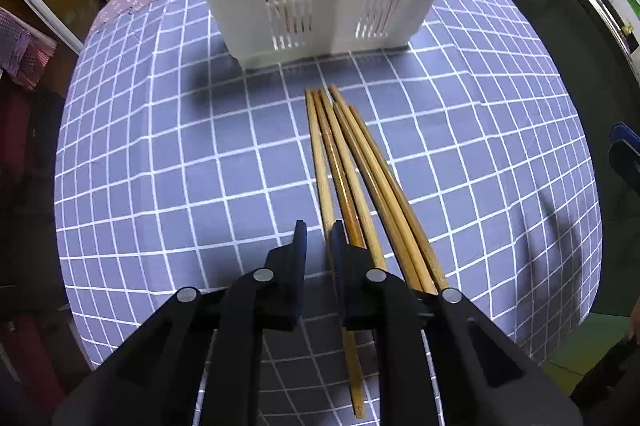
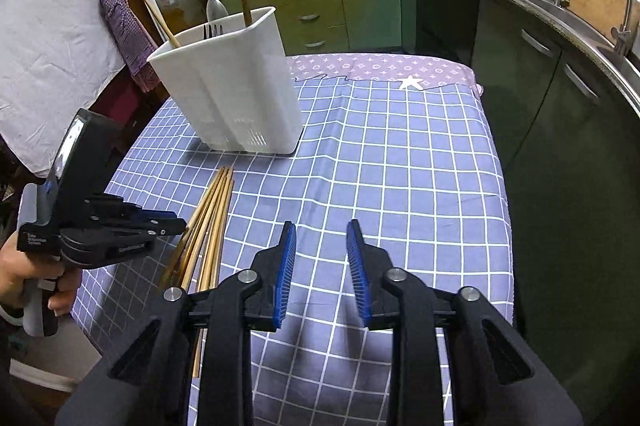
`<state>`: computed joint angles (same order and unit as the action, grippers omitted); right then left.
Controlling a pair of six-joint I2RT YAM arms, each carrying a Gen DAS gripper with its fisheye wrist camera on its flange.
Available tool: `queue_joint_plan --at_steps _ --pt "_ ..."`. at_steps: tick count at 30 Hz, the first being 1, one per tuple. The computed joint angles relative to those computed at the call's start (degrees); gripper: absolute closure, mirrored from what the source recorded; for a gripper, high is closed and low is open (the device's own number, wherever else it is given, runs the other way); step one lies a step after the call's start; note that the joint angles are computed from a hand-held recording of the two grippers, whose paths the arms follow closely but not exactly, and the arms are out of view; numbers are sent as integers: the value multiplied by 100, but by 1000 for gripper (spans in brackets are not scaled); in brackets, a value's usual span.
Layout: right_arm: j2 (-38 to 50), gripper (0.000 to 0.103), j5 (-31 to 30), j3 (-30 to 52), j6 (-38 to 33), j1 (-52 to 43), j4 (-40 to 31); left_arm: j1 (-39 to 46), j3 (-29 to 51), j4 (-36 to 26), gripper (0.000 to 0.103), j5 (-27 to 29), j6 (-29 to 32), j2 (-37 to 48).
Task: Organize utensils
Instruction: 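Release the chopsticks and move both grippers back toward the remaining chopsticks, then grasp another wooden chopstick with the left gripper while the right gripper grasps one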
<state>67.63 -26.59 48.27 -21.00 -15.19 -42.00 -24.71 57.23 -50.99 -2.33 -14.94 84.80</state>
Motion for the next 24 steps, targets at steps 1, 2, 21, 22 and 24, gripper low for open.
queue_joint_plan --at_steps 1,2,21,22,24 --pt "28 75 8 33 25 33 -6 -1 15 7 91 13 -14 57" --pt "55 75 9 46 37 49 4 -24 27 0 91 7 -45 91" --pt "72 75 175 -112 68 461 -16 90 143 53 96 -29 19 72" --pt "120 75 223 -133 122 601 8 88 56 91 96 -93 32 -168" --pt "210 75 336 -174 240 878 85 136 -103 123 96 -138 56 -627"
